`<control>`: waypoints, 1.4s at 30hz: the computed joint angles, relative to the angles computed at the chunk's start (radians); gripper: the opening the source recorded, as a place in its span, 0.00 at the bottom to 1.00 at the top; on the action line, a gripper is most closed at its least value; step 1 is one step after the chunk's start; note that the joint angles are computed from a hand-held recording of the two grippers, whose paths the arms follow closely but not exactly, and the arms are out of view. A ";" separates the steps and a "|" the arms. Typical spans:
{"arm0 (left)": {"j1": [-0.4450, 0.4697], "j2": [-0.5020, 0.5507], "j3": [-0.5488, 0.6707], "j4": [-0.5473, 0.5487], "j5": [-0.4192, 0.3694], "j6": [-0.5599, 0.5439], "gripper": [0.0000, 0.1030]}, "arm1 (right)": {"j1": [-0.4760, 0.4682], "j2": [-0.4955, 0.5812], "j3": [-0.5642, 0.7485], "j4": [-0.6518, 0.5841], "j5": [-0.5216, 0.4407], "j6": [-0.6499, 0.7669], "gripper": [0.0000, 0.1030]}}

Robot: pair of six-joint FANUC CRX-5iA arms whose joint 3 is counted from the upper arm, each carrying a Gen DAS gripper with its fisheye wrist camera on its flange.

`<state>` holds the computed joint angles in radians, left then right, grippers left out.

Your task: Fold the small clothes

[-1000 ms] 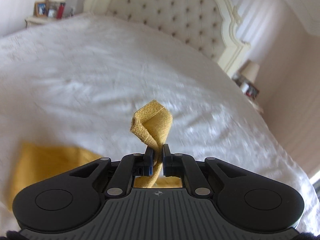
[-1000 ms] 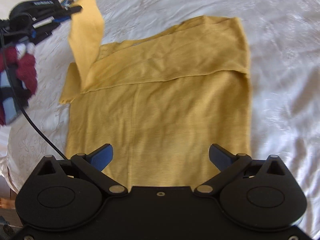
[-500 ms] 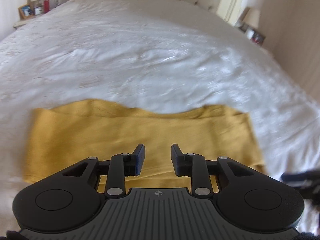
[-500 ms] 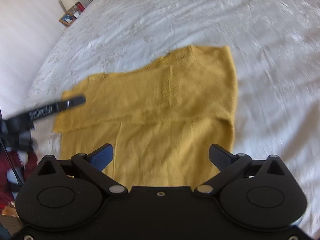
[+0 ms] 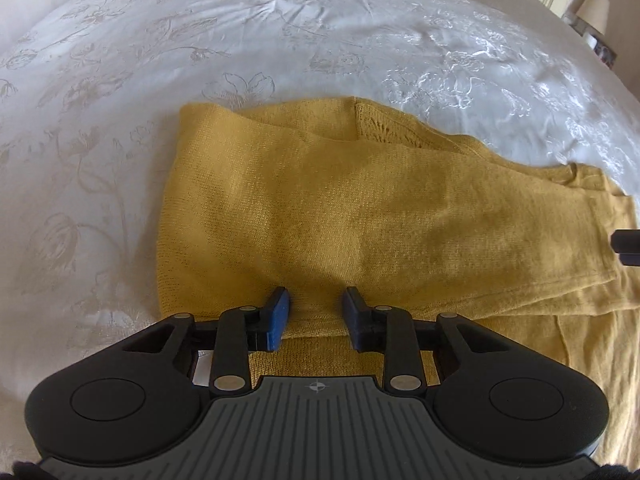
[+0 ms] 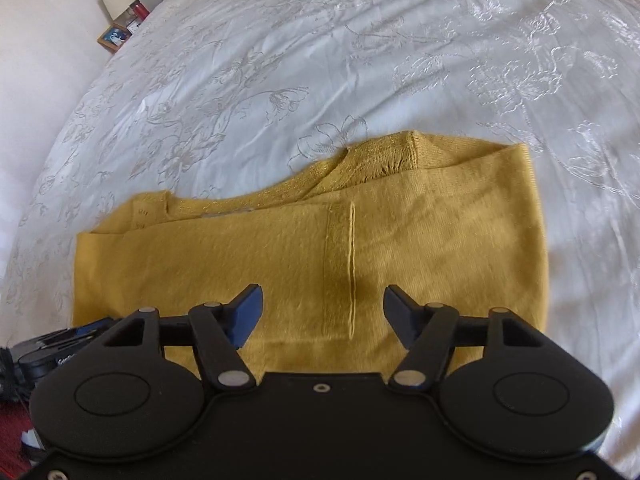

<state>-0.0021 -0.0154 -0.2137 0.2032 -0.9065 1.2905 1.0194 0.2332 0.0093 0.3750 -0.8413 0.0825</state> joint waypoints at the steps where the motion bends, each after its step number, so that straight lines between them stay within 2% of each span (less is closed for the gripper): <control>1: 0.000 -0.002 -0.003 -0.001 0.003 0.001 0.29 | -0.008 0.008 0.006 -0.012 0.004 0.010 0.63; 4: 0.004 -0.013 -0.020 0.010 0.017 0.001 0.29 | -0.022 0.019 0.007 -0.036 0.026 0.010 0.55; 6: 0.009 -0.016 -0.028 0.022 0.023 -0.003 0.30 | -0.025 0.026 0.012 -0.040 0.029 -0.002 0.39; 7: 0.011 -0.015 -0.027 0.026 0.023 -0.007 0.30 | -0.027 0.030 0.022 -0.052 0.019 0.004 0.24; 8: 0.013 -0.015 -0.026 0.030 0.019 -0.014 0.30 | -0.027 0.030 0.025 -0.058 0.020 0.009 0.14; 10: 0.013 -0.018 -0.017 0.030 0.016 -0.014 0.30 | -0.025 0.025 0.027 -0.050 0.033 0.011 0.13; 15: 0.034 -0.112 -0.077 0.075 0.082 -0.029 0.32 | 0.009 -0.027 0.015 0.063 0.069 0.010 0.12; 21: 0.049 -0.166 -0.094 0.122 0.090 -0.087 0.40 | 0.051 -0.115 -0.027 0.195 -0.002 0.011 0.11; 26: 0.035 -0.142 -0.067 0.105 0.069 -0.079 0.41 | 0.041 -0.141 -0.043 0.174 -0.145 0.023 0.11; 33: -0.004 -0.082 -0.012 0.047 0.055 -0.045 0.41 | 0.012 -0.124 -0.055 0.096 -0.249 0.064 0.11; 35: -0.015 -0.060 0.006 0.034 0.052 -0.040 0.41 | 0.004 -0.124 -0.065 0.076 -0.253 0.053 0.11; 39: -0.040 -0.020 0.043 -0.015 0.045 -0.015 0.41 | -0.002 -0.134 -0.093 0.056 -0.197 0.050 0.11; 42: -0.062 0.020 0.086 -0.101 0.015 0.020 0.41 | -0.004 -0.120 -0.083 0.053 -0.187 0.061 0.12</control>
